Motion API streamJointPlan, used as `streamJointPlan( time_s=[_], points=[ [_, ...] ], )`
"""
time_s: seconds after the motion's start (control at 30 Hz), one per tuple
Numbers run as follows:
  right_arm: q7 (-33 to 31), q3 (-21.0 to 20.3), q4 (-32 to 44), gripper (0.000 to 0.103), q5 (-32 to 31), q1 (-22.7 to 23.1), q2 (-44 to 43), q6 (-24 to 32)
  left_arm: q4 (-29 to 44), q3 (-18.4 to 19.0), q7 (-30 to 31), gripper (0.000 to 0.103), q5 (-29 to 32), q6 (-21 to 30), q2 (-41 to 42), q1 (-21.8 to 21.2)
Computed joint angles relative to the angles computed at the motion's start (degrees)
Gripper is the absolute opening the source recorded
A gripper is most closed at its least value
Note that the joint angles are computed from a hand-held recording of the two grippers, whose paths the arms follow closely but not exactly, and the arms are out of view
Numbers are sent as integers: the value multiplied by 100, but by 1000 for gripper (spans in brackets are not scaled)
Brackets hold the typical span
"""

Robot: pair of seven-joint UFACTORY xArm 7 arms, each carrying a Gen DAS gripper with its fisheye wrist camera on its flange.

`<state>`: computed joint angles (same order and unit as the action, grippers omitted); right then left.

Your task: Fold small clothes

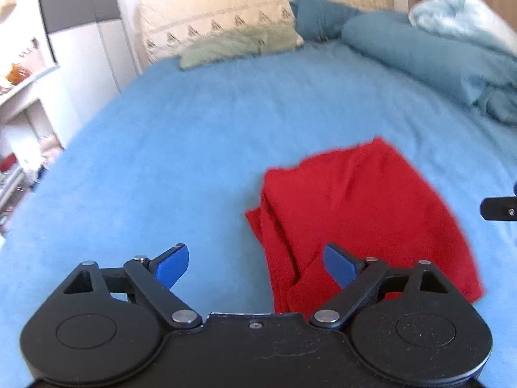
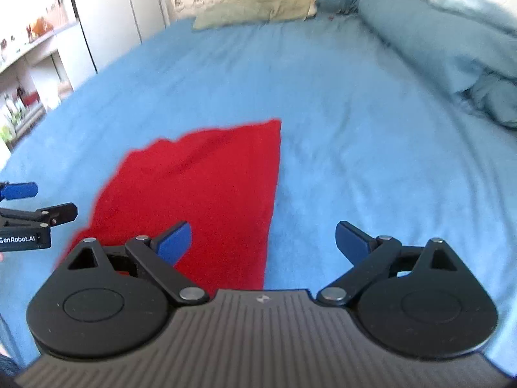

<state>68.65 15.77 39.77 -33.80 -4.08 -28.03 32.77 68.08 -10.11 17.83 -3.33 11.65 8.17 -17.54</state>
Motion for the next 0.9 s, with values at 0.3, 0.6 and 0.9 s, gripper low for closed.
streamJointPlan(
  time_s=[0.3,0.6,0.9],
  points=[
    [-7,760,929,103,912,638,-1310,2764,-1210,145,-1068,103,186,861,-2354,72],
    [530,1494,1486,103,1379,1114,-1518,4117,-2408,311,-939,103,-22,1254,-3854,-56],
    [1054,1772,1611,103,1524,1499,-1246,4539,-2774,523,-622,103,-266,1392,-4248,-272]
  ],
)
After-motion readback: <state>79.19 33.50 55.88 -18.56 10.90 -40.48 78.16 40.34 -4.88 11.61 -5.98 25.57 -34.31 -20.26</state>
